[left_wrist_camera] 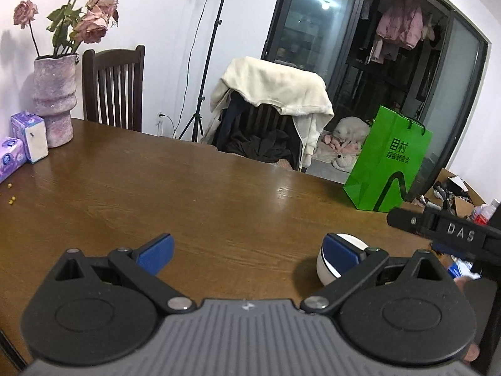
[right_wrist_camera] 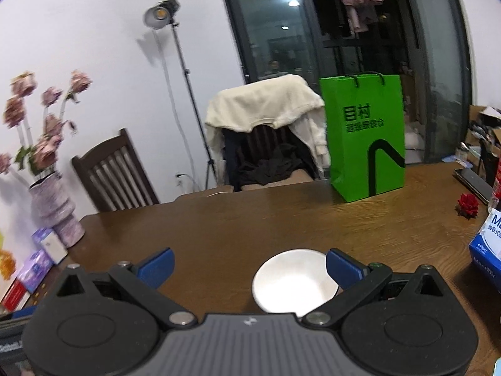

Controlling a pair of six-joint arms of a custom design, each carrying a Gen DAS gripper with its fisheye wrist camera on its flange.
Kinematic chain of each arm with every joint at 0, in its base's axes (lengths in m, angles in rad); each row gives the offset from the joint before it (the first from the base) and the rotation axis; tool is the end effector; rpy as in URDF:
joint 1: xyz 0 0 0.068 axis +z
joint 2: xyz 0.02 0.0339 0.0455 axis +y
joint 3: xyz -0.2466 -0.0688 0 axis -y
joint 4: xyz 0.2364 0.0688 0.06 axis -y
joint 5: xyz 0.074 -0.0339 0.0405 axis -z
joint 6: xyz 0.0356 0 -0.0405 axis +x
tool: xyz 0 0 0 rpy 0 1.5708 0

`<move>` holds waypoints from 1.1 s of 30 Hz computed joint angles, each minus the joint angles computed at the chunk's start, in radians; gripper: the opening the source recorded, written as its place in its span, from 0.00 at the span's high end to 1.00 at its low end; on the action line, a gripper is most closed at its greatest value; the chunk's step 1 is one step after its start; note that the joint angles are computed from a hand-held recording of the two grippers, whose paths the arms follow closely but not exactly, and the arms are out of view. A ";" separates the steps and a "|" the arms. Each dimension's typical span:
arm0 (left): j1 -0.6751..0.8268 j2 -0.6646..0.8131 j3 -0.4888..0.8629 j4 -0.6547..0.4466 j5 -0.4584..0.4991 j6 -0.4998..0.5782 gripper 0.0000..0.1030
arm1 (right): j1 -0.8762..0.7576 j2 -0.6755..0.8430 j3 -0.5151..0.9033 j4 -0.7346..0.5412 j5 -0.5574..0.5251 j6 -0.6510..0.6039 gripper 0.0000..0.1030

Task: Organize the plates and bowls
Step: 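Move both grippers toward the remaining white bowl on the table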

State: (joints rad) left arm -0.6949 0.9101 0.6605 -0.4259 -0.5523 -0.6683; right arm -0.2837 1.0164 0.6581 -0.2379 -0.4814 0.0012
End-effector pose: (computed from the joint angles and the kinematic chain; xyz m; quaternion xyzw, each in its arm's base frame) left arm 0.1609 -0.1099 0.2427 -0.1065 0.8688 -0.0715 0.4783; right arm 0.2158 -0.0457 0.2372 0.0113 0.8653 0.1445 0.4799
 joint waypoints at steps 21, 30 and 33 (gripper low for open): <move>0.114 0.584 0.321 0.156 0.061 0.048 0.00 | -0.079 0.545 0.205 0.126 0.122 0.060 0.02; 0.130 0.756 0.462 0.116 0.128 0.044 0.00 | -0.081 0.636 0.245 0.140 0.132 0.076 0.06; 0.127 0.811 0.511 0.100 0.157 0.058 0.00 | -0.071 0.663 0.257 0.146 0.146 0.069 0.10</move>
State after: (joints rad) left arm -0.5684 1.7216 1.1713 -0.3259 -0.3955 -0.6106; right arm -0.3545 1.6789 0.9150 -0.0921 -0.3358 0.0706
